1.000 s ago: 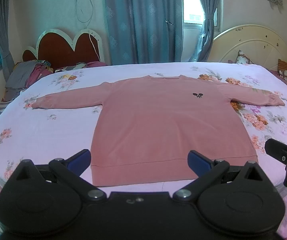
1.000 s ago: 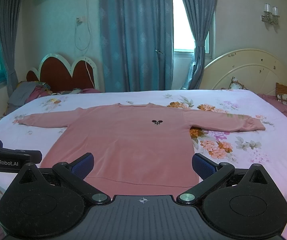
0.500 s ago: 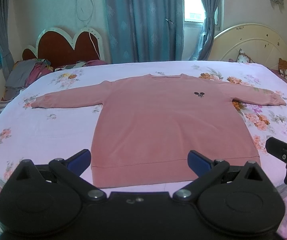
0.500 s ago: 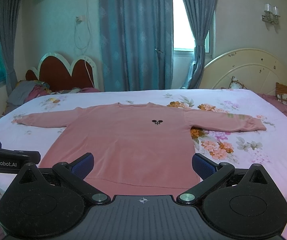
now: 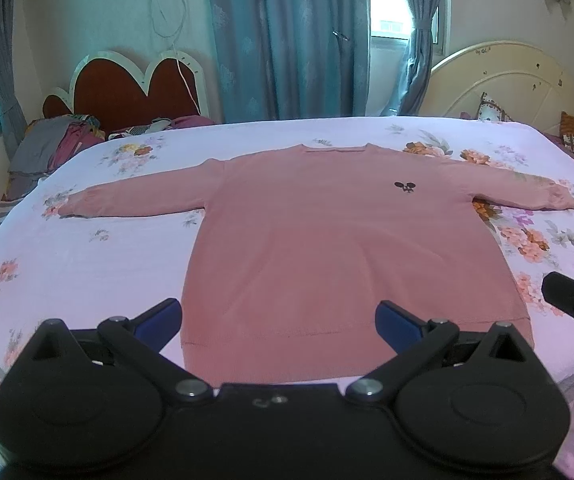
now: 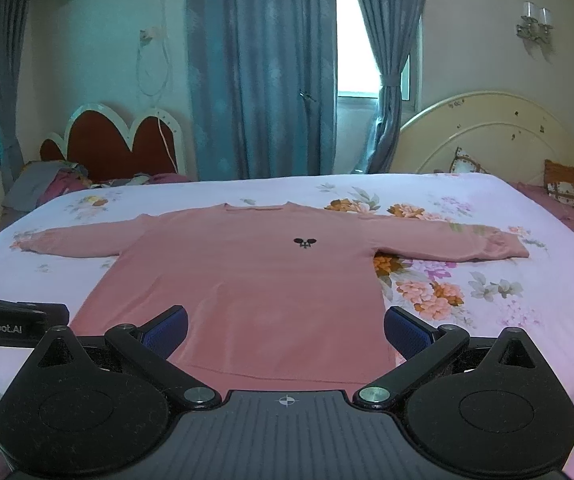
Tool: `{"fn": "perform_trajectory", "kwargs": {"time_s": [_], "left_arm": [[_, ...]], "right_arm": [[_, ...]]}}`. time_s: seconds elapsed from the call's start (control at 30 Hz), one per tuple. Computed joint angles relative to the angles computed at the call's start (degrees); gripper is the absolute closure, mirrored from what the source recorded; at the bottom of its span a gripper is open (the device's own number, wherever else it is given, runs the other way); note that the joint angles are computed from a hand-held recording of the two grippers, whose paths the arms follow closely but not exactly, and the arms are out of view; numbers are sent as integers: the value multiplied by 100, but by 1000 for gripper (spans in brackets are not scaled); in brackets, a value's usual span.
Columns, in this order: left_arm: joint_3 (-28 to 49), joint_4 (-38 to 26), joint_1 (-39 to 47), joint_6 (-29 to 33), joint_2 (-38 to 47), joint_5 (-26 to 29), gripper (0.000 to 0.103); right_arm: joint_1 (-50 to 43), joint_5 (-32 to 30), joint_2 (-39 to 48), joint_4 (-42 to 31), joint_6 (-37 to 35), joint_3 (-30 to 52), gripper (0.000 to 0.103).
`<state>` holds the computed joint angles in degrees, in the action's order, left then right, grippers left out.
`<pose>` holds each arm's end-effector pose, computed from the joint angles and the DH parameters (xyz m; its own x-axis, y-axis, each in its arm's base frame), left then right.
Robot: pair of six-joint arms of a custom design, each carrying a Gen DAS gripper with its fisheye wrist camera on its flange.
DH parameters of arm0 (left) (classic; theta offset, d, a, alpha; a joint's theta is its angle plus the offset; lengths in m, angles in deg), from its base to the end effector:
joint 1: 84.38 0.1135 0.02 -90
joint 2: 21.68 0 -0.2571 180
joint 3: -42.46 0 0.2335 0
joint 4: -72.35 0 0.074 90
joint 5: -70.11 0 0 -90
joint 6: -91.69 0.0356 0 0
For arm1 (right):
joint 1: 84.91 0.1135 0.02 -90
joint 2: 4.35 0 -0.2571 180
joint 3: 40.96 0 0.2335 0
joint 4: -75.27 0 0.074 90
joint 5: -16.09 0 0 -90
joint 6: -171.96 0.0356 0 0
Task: Fold small clothes
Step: 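Move the right tool to the sleeve cuff and grasp it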
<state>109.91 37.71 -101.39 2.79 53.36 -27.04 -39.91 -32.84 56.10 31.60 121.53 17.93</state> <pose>0.2557 -0.0736 0.2576 -0.6387 0.2153 -0.7387 0.2144 0.9718 0.0979 0.1563 0.1232 0.2592 -0.5181 0.1610 -0.8400 0.1611 0.9829 0.0891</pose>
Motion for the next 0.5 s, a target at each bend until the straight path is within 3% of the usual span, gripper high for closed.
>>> {"fn": "perform_trajectory", "kwargs": {"time_s": [0.5], "left_arm": [[993,380,253,387,1422,279,0]], "right_arm": [[-1193,-647,978,994,-596,187,0]]}}
